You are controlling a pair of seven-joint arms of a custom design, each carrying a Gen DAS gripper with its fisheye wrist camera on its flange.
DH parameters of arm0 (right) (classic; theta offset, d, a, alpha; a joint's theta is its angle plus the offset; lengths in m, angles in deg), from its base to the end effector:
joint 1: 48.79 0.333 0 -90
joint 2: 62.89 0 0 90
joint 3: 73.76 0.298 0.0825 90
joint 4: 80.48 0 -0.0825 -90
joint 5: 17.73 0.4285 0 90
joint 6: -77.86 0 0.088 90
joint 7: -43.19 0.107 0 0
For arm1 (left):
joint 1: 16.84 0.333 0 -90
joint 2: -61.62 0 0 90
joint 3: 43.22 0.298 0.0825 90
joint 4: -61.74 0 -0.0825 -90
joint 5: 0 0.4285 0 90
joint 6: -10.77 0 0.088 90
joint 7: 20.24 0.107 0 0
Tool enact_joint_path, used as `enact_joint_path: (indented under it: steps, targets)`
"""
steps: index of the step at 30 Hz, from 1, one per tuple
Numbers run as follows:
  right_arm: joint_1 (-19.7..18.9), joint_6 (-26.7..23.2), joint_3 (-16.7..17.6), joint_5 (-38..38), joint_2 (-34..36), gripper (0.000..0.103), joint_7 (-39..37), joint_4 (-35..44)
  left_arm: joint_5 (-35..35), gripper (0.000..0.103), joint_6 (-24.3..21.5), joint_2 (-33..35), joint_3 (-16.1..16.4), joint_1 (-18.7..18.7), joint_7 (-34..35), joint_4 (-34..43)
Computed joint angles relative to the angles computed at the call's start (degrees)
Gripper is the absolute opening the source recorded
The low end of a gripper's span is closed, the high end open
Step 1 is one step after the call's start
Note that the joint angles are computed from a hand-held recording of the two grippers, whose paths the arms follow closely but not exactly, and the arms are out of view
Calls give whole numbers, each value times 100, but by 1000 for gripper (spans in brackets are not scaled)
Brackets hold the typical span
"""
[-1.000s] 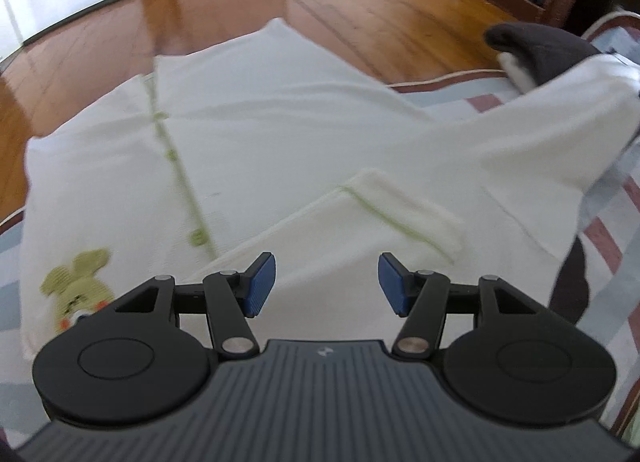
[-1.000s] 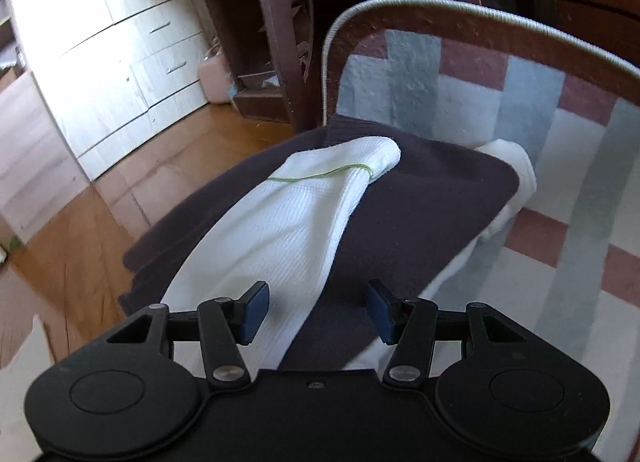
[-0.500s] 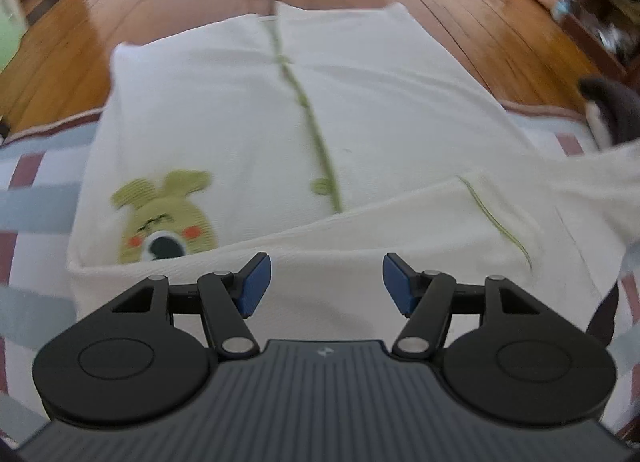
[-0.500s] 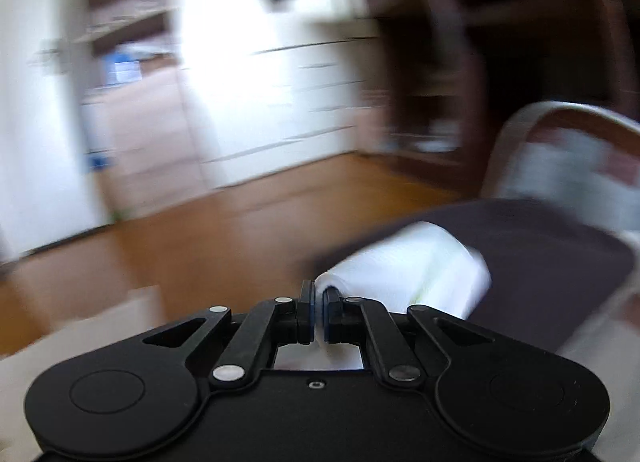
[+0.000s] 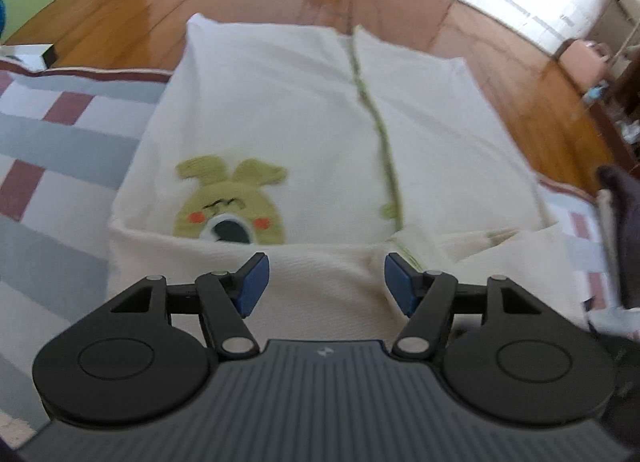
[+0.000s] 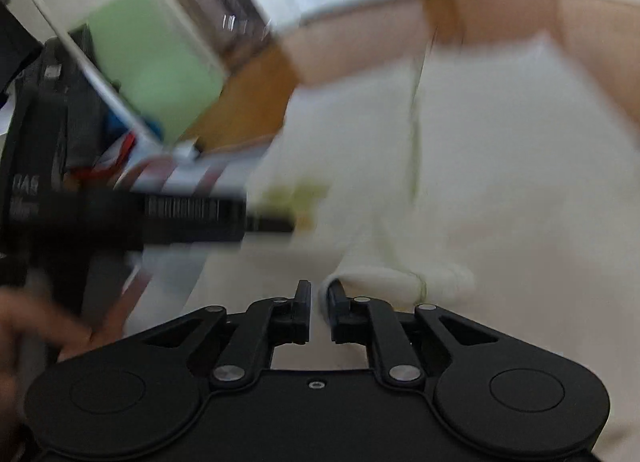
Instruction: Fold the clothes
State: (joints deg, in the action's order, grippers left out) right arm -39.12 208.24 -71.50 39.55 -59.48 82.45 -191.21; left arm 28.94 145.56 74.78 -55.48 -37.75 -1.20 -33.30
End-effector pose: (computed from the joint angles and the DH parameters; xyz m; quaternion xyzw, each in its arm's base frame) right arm 0.6258 0.1529 0.4578 -0.7833 0.4539 0.0640 0.4199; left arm 0.6021 -0.3714 0.4974 -0.7967 0.5262 -0.2494 0.1617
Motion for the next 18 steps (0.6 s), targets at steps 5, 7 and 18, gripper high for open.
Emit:
enact_joint_path:
  steps: [5, 7, 18]
  targets:
    - [-311, 146, -301, 276, -561, 59, -389, -586, -401, 64, 243, 141, -89, 68, 453, -8]
    - [-347, 1008, -356, -132, -855, 59, -684, -972, -372, 64, 273, 324, -102, -5, 663, 220]
    - [-516, 2707, -422, -3197, -1042, 60, 620, -1857, 466, 90, -1121, 2130, 177, -1077, 2840, 2659]
